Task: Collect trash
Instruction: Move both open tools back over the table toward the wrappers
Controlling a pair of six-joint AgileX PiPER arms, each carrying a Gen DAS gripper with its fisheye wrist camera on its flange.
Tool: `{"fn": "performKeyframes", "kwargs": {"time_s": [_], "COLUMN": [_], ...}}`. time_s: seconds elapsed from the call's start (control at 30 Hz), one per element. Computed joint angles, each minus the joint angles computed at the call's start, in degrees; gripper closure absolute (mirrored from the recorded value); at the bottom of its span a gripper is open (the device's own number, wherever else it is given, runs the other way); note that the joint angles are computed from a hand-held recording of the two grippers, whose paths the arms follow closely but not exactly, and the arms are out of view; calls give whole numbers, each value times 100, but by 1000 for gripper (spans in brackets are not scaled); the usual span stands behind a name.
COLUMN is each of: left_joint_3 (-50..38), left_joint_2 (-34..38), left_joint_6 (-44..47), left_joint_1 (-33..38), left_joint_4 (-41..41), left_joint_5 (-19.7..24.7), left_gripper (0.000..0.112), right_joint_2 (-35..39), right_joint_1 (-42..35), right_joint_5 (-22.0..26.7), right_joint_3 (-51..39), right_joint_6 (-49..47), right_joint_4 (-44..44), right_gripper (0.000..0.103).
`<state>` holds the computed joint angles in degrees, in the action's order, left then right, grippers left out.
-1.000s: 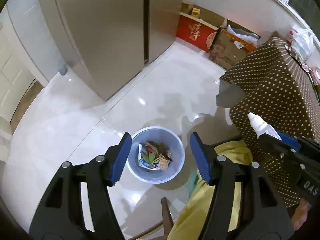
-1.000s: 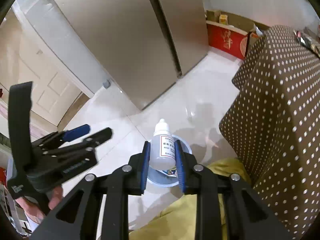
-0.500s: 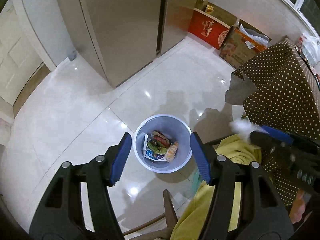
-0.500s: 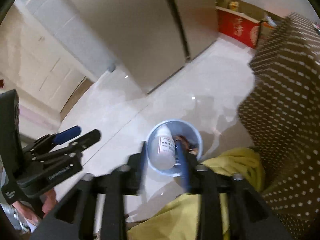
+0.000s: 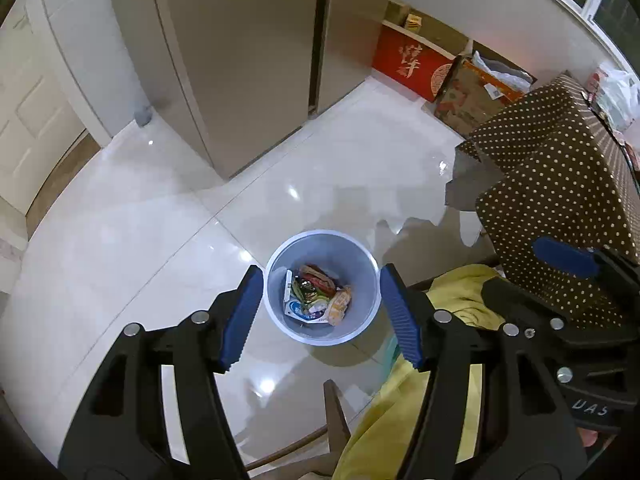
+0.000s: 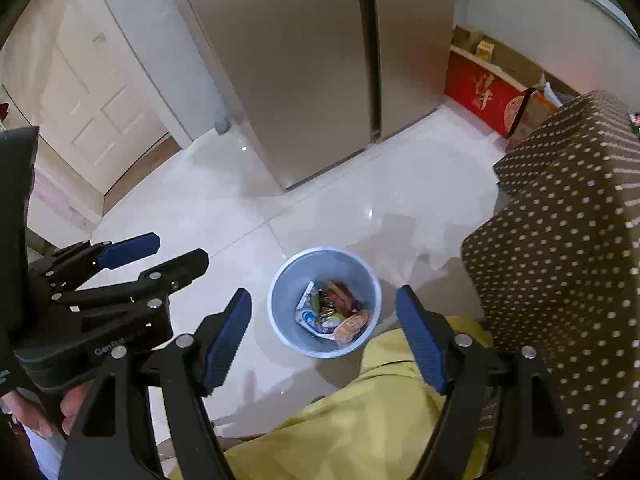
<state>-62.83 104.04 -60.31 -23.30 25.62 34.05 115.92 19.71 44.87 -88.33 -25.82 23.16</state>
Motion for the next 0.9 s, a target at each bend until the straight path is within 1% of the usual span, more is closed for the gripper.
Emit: {"fn": "performKeyframes", "kwargs": {"time_s": [0.23,0.4,0.47,0.57,0.6,0.63,0.67,0.73,0.77,0.9], "left_joint_3": [-485,-1001,-1292,-1720,-1887,-2133,-2306,-2747,-2945,-3789], "left_joint_2": [177,390,509,664,724,822,886,1051,1117,1429], "left_joint_6": [355,719,1038,1332,1341,1357,1427,1814,1963,2328], "left_joint_1": [-225,-458,-543,-688,-748,-822,-863,-898,-914,-1061], "left_joint_4": [-189,-330,-538,-647,-586,-525,-550,-828,-921,-988], "left_joint_5": [135,238,265,339,413,517,561,618,670,919], "left_gripper": [52,49,48,45,43,41,40,39,39,36], "right_joint_2": [-466,-705,-804,-961,-935,-903,-918,-1078,-1143,-1164], "right_joint_1": [-351,-786,-1023,-1407,-1570,-1805,-1935,-2076,-2161,-2640], "right_joint_5": [-312,-331,-326,-368,-171,133,208,-20,-63,149], "right_joint_3": [404,540,576,644,569,463,443,512,541,300], "right_joint_6": [-26,-103,-172,-248,-513,-709,-733,-372,-417,-594], "right_joint_4": [-110,36,115,201,494,823,923,618,634,882], "right_gripper": [30,30,29,27,28,28,27,26,26,25]}}
